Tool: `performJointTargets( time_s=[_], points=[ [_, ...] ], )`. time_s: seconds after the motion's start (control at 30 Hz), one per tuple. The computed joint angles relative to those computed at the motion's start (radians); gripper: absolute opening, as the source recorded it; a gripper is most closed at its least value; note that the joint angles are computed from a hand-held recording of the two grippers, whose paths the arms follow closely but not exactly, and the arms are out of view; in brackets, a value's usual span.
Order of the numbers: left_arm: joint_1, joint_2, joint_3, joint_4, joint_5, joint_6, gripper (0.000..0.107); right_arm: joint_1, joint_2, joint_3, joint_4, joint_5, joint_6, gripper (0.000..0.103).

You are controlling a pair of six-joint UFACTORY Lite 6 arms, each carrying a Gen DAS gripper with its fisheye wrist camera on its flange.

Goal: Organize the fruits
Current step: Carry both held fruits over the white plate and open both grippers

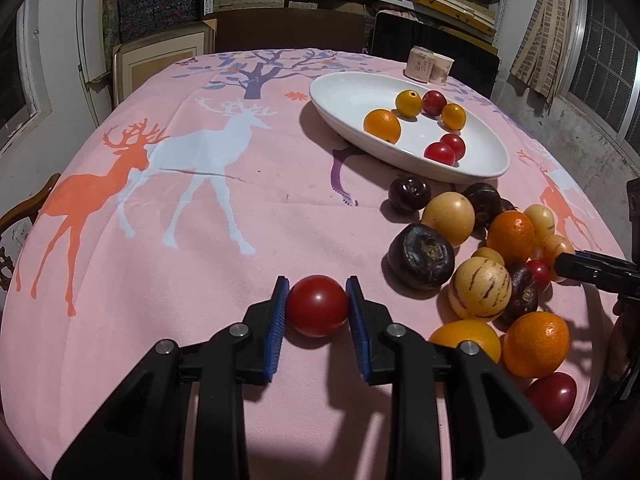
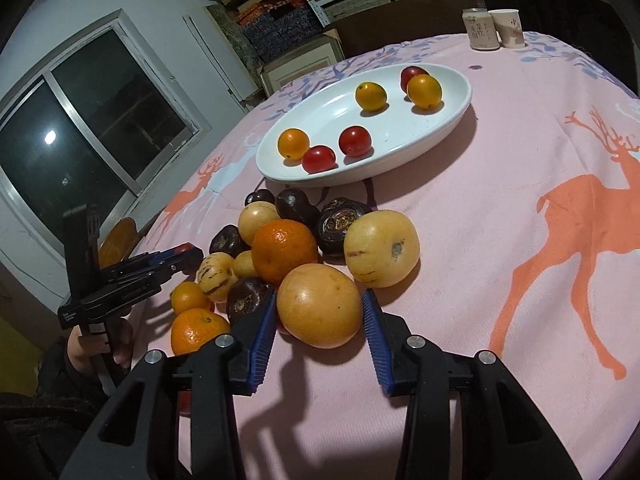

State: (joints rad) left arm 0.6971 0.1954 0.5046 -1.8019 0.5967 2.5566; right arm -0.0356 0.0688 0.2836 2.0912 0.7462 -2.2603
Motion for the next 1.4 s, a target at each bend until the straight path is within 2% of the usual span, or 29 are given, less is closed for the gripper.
performJointTargets(
  time_s=[0.27, 0.43, 0.6, 0.8, 0.9, 1.03, 1.23, 1.4],
  points=[
    [0.033, -0.035, -0.034, -0.014, 0.038, 0.033, 0.028, -0.116, -0.194, -0.092, -0.075, 0.000, 0.013, 0.043],
    [0.039, -0.080, -0.052, 0.024, 0.040, -0.002, 0.028, -0.209, -0.224, -0.069, -0.127, 0.009, 0.038, 0.043],
    [0.024, -0.191, -0.059, 0.117, 0.058, -0.128, 0.028, -0.266, -0.281, -0.030, -0.201, 0.008, 0.108, 0.043],
    [-0.155, -0.241, 0.067, 0.157, -0.008, -0.348, 0.028, -0.220, -0.250, 0.131, -0.220, -0.035, 0.201, 0.043],
    [-0.272, -0.167, 0.202, 0.188, -0.068, -0.485, 0.028, -0.148, -0.182, 0.230, -0.165, -0.091, 0.199, 0.043],
    [-0.426, -0.011, 0.395, 0.125, -0.178, -0.531, 0.028, -0.058, 0.003, 0.402, -0.057, -0.162, 0.152, 0.043],
    [-0.560, 0.260, 0.676, 0.189, -0.304, -0.676, 0.028, 0.010, 0.254, 0.624, -0.018, -0.228, 0.176, 0.043],
    [-0.583, 0.429, 0.876, 0.404, -0.314, -0.938, 0.028, 0.042, 0.345, 0.717, -0.011, -0.258, 0.184, 0.043]
  ],
)
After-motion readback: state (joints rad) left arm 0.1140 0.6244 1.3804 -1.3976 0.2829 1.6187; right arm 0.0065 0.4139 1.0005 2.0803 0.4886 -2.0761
